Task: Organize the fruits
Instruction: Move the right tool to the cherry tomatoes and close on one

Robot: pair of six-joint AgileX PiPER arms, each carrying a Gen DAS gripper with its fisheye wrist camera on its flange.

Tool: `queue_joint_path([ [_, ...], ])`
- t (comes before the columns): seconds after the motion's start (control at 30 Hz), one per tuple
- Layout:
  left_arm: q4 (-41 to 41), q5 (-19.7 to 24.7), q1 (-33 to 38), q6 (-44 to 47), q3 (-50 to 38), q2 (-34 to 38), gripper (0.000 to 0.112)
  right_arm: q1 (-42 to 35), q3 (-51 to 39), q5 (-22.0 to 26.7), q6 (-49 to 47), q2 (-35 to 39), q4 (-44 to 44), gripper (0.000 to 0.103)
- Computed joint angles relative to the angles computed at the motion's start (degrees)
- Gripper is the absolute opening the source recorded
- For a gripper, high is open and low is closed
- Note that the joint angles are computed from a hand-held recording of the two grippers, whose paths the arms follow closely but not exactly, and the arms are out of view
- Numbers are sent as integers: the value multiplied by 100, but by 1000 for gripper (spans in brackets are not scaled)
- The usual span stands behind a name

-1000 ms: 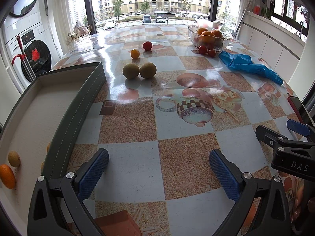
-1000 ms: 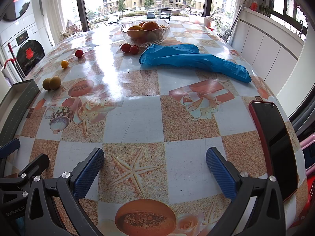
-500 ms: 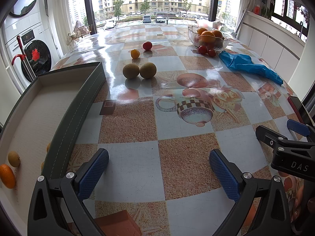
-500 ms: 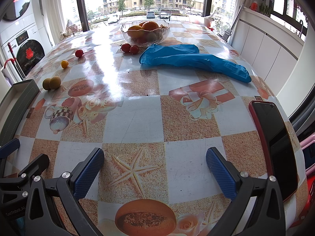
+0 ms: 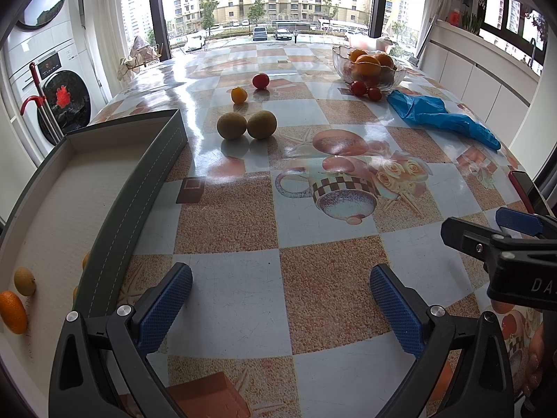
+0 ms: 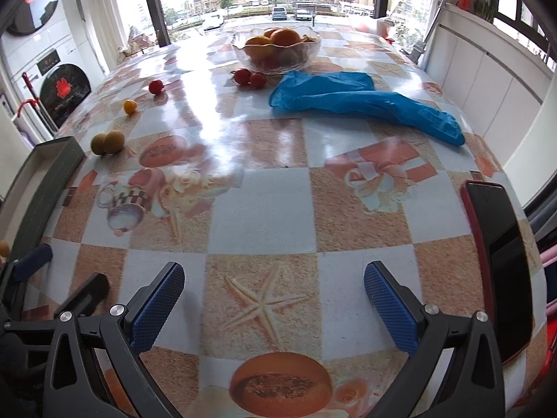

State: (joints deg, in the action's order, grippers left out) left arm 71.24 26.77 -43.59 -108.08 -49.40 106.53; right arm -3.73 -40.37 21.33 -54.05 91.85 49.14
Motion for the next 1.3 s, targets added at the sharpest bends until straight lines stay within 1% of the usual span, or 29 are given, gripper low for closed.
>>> queue_joint_path([
  [0.03,2,-3,3,0,-2,3,103,-98,-258,458,-323,208,398,103],
  [0.07,2,-3,1,-2,2,-1,103,-101,-521,756,-416,429,606,103],
  [0.1,0,1,-7,-7,12,-10,103,-42,-825,970,-280,652,604,103],
  [0.13,3,-3,4,-1,0,2,103,65,-1193,1141,84,878,413,103],
  [0.17,1,0,-4,-6,9,-7,103,164,-1505,1208,220,1107,379,103],
  [0.23,5,-4,4,-3,1,1,103,401,-2090,1101,651,1522,110,103],
  [0.3,4,-3,1,-4,6,-4,103,613,-2663,913,1263,1895,-390,103],
  [0.4,6,-3,0,-7,9,-7,103,842,-3430,636,2449,2382,-1456,103],
  [0.47,4,2,-6,-11,15,-13,103,912,-3878,538,3231,2662,-2106,103],
  [0.53,9,-3,2,-11,9,-7,103,981,-4317,522,4077,2926,-2810,103],
  [0.63,10,-5,2,-10,13,-10,103,1099,-4925,606,5081,3280,-3690,103],
  [0.73,9,-6,2,-10,14,-11,103,1201,-5407,705,5865,3558,-4283,102],
  [0.8,10,-4,1,-12,16,-13,103,1263,-5575,714,6301,3642,-4631,97],
  [0.87,10,-4,1,-12,16,-13,103,1355,-5626,703,6810,3652,-5211,72],
  [0.9,10,-4,1,-12,16,-13,103,1364,-5615,668,6873,3652,-5265,66],
  [0.93,9,-4,1,-11,17,-15,103,1346,-5535,544,6707,3619,-5089,47],
  [0.97,5,0,-7,-14,28,-25,103,1296,-5492,530,6378,3584,-4786,22],
  [1.03,7,-5,2,-9,19,-17,103,1170,-5282,520,5758,3434,-4130,22],
  [1.13,2,-6,2,-4,20,-21,103,905,-4760,631,4277,3110,-2556,22],
  [1.23,0,-5,2,-2,21,-23,103,607,-3951,888,2720,2654,-1069,22],
  [1.3,-2,1,-9,-9,35,-36,103,462,-3323,995,1977,2281,-543,22],
])
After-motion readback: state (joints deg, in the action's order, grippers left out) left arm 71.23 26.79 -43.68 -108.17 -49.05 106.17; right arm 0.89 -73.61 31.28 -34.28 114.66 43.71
